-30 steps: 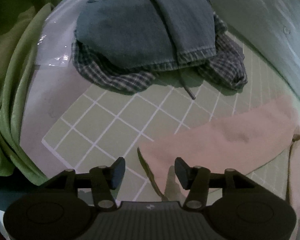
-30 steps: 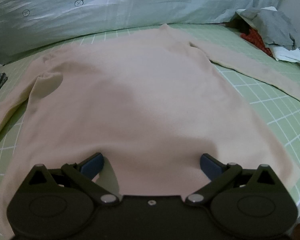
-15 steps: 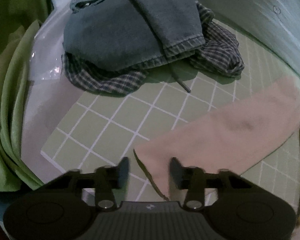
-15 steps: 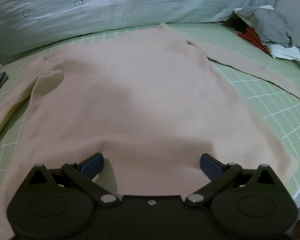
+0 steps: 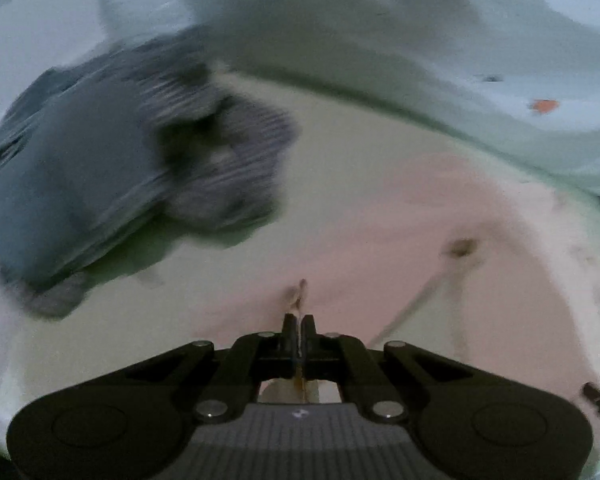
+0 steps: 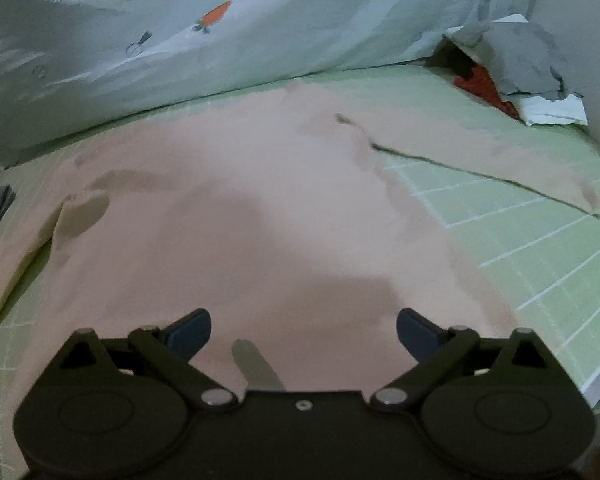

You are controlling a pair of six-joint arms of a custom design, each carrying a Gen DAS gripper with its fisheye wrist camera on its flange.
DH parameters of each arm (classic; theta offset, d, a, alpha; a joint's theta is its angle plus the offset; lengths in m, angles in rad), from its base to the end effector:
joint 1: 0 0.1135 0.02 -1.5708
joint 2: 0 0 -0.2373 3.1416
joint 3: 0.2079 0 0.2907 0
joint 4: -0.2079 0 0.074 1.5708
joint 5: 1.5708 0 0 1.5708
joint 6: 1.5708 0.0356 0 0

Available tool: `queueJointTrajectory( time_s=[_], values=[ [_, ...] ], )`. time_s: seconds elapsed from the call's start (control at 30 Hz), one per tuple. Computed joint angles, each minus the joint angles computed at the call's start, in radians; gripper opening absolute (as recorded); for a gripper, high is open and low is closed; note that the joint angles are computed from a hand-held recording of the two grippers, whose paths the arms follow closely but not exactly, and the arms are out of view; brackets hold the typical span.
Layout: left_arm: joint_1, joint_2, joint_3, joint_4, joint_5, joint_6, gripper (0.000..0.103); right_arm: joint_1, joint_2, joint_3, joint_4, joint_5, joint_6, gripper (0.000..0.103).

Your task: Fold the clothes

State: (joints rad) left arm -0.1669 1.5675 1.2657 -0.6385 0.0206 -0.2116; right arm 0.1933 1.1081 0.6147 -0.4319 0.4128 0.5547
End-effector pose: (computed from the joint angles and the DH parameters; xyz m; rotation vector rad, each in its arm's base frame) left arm 0.3679 -0.0627 0.2350 -0.0478 2.5197 -0.1801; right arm 0.2551 0.0354 0.1588 0.5949 2.3238 -0.1740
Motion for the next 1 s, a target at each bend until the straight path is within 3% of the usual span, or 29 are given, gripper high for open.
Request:
queueJointTrajectory(
  time_s=[0.2,0.33,0.37,0.4,0.43,0.47,0.5,0.73,1.0],
  values=[
    [-0.248,0.161,0.213,-0.008,-0.024,-0.110,0.002,-0.212,-0.118,-0.053,-0.014,-0.126,-0.166,0.101],
    [-0.315,0.157,0.192,0.015,-0.028,-0.156,0.007,-0.330,-0.125,-0.056,-0.027,-0.212,-0.243,0.101],
    [-0.318,0.145,0.173,0.019,-0.027,-0.168,0.014,-0.345,-0.127,-0.059,-0.028,-0.228,-0.262,0.101],
    [-0.315,0.130,0.148,0.020,-0.030,-0.182,0.034,-0.356,-0.127,-0.061,-0.029,-0.241,-0.279,0.101],
    [-0.313,0.120,0.131,0.016,-0.045,-0.200,0.046,-0.355,-0.124,-0.061,-0.029,-0.238,-0.290,0.102],
    [-0.310,0.107,0.113,0.011,-0.074,-0.222,0.065,-0.349,-0.121,-0.061,-0.027,-0.232,-0.300,0.102],
    [-0.303,0.089,0.087,0.010,-0.104,-0.245,0.070,-0.339,-0.112,-0.058,-0.020,-0.226,-0.308,0.103],
    [-0.183,0.010,-0.004,-0.076,-0.147,-0.233,0.078,-0.170,-0.010,0.009,0.032,-0.181,-0.251,0.103],
    [-0.013,-0.024,-0.059,-0.063,-0.093,0.003,0.080,0.130,0.230,0.179,0.101,-0.104,-0.078,0.103]
  ],
)
